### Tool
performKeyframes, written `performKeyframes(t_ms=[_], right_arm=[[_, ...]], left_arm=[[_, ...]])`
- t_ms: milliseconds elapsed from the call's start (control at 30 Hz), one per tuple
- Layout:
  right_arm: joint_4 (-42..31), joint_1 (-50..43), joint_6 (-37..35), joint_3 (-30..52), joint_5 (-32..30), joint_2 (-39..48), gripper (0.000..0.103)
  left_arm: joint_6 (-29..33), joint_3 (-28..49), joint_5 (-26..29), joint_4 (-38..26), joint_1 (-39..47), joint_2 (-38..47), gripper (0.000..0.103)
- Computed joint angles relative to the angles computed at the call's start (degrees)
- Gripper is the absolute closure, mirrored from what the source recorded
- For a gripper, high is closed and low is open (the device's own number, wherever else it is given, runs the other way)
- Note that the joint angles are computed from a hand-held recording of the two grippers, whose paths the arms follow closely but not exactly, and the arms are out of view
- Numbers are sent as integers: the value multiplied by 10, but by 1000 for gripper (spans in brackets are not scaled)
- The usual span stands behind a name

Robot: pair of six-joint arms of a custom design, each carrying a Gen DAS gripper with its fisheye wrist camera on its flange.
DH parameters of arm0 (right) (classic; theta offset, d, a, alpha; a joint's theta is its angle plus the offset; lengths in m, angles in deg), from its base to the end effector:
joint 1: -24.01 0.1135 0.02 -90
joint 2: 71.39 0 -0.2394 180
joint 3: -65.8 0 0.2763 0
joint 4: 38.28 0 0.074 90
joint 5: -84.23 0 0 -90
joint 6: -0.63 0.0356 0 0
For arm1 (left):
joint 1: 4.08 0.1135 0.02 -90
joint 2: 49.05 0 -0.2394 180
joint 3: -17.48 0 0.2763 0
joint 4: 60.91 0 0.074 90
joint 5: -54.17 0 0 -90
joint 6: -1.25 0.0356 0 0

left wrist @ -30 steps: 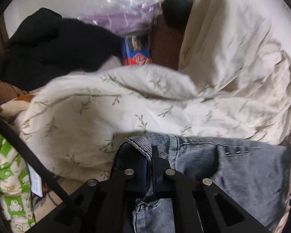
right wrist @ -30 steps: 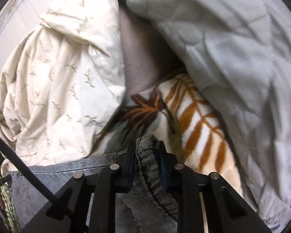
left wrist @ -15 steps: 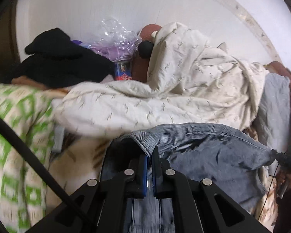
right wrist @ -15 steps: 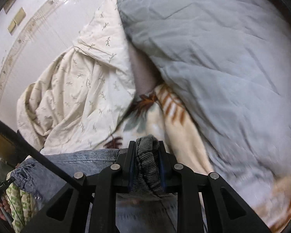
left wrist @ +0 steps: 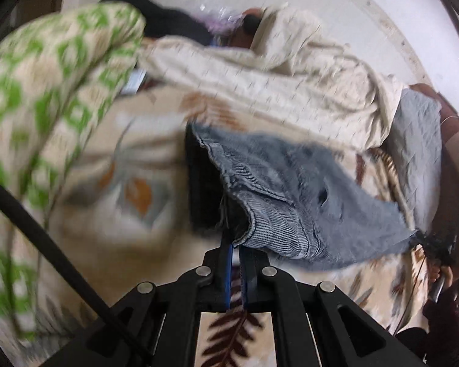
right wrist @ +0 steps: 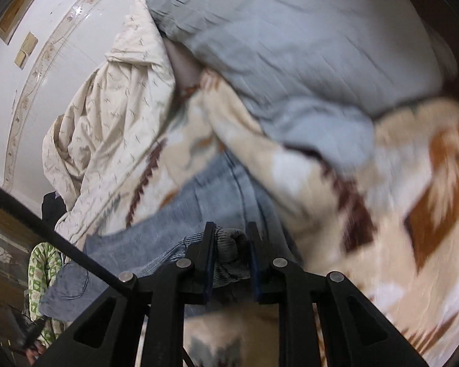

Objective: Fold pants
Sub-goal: 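Lift the waistband with both tools and fold it over toward the leg hems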

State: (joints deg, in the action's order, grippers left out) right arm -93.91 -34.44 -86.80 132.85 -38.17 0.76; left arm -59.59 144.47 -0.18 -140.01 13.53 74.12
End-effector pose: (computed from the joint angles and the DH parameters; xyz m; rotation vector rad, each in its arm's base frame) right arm 0.1589 -0.2224 0.2260 1.0693 2.1758 0.3247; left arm 0.4379 0.1172 0.2327 0.3682 2.5702 -0.6326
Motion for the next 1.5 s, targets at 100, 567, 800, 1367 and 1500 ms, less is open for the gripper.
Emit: performKeyframes(t_ms=[100, 567, 800, 1367, 1500], right_arm=[[-4, -20, -16, -34, -8, -15, 83], [-12, -10, -32, 21, -4, -12, 56], [68, 72, 44, 99, 76, 148, 56], [80, 143, 8, 139, 161, 175, 92], [131, 146, 32, 118, 168, 125, 92]], left_arm=[[-3, -58, -10, 32, 6, -19, 98], [-39, -178, -26, 147, 17, -144, 98], [-71, -170, 2, 142, -92, -128, 98], [-66, -216, -12, 196, -142, -103, 98], [-60, -230, -20, 209, -144, -115, 98]])
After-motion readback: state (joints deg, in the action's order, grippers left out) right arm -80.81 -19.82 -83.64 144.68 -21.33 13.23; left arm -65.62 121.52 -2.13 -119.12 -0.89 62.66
